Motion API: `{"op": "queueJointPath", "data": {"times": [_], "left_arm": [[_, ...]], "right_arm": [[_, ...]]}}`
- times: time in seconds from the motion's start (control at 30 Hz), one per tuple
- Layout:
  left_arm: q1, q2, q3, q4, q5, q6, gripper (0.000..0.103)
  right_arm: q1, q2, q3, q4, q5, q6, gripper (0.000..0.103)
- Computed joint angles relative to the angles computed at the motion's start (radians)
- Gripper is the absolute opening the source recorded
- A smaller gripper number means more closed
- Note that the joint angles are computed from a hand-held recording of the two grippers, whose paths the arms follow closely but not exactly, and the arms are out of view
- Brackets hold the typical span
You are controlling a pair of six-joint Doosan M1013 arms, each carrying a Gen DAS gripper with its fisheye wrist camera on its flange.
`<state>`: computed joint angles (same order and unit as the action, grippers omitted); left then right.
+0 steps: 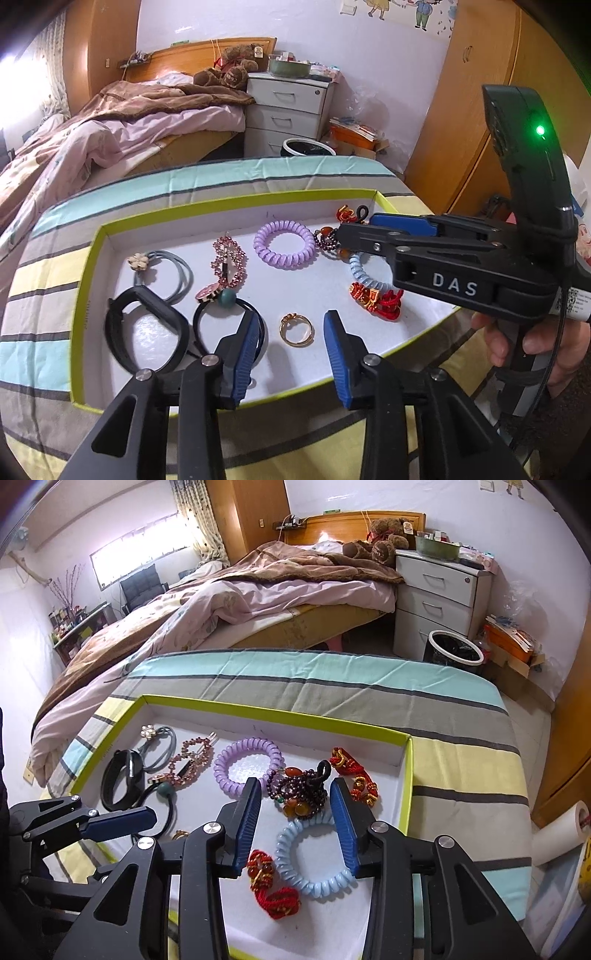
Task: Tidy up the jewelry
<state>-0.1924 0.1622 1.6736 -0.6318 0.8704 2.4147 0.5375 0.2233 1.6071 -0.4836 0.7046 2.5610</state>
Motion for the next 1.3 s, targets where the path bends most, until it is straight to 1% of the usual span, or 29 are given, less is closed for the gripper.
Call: {"op": "queueJointPath", "data": {"times": [0.03,0.1,0.23,0.4,0.43,0.5,0.53,0.57,0.63,0.73,0.77,0.83,0.93,1.0,1.13,1.23,1.3], "left_arm": [[0.001,-0.006,0.003,0.001,-0.005,-0.001,0.037],[-0.002,-0.02,0.013,0.017,-0.026,-0.007,0.041],[0.008,-0.041,0.027,0.01,-0.028,-0.001,0.043],[0.017,-0.072,0.051,0.024,-0.05,-0.025,0.045],[0.021,-0.08,0.058,0.024,-0.056,-0.031,0.046],[0.028,-0.094,0.069,0.024,-0.069,-0.033,0.053],[0.033,-0.104,0.077,0.025,-0.078,-0.04,0.054],[0.037,-0.111,0.083,0.021,-0.084,-0.042,0.055],[0.047,-0.129,0.098,0.025,-0.102,-0.054,0.055],[0.045,-0.157,0.124,0.07,-0.151,-0.073,0.055],[0.049,-0.164,0.13,0.077,-0.156,-0.078,0.055],[0.053,-0.18,0.144,0.106,-0.173,-0.108,0.055],[0.06,-0.204,0.17,0.102,-0.205,-0.084,0.055],[0.061,-0.216,0.182,0.118,-0.221,-0.106,0.055],[0.068,-0.234,0.201,0.119,-0.234,-0.122,0.055],[0.078,-0.244,0.214,0.106,-0.23,-0.114,0.055],[0.077,-0.248,0.219,0.125,-0.238,-0.133,0.055]], "right_arm": [[0.004,-0.004,0.003,-0.009,-0.002,0.012,0.041],[0.012,-0.013,0.009,-0.029,0.0,0.039,0.043],[0.035,-0.031,0.021,-0.081,0.011,0.098,0.044],[0.07,-0.054,0.036,-0.15,0.033,0.191,0.045],[0.084,-0.058,0.038,-0.176,0.057,0.224,0.045],[0.106,-0.063,0.041,-0.211,0.098,0.266,0.045],[0.122,-0.064,0.041,-0.233,0.132,0.292,0.045],[0.137,-0.066,0.044,-0.252,0.153,0.315,0.045],[0.157,-0.076,0.054,-0.276,0.163,0.357,0.045],[0.185,-0.088,0.066,-0.303,0.178,0.417,0.045],[0.197,-0.09,0.067,-0.316,0.188,0.437,0.045],[0.222,-0.09,0.067,-0.341,0.218,0.471,0.046],[0.256,-0.088,0.063,-0.375,0.263,0.514,0.046],[0.273,-0.087,0.062,-0.392,0.282,0.544,0.046],[0.298,-0.086,0.063,-0.395,0.299,0.591,0.046],[0.316,-0.08,0.058,-0.403,0.329,0.606,0.046],[0.327,-0.075,0.053,-0.415,0.353,0.612,0.046]]}}
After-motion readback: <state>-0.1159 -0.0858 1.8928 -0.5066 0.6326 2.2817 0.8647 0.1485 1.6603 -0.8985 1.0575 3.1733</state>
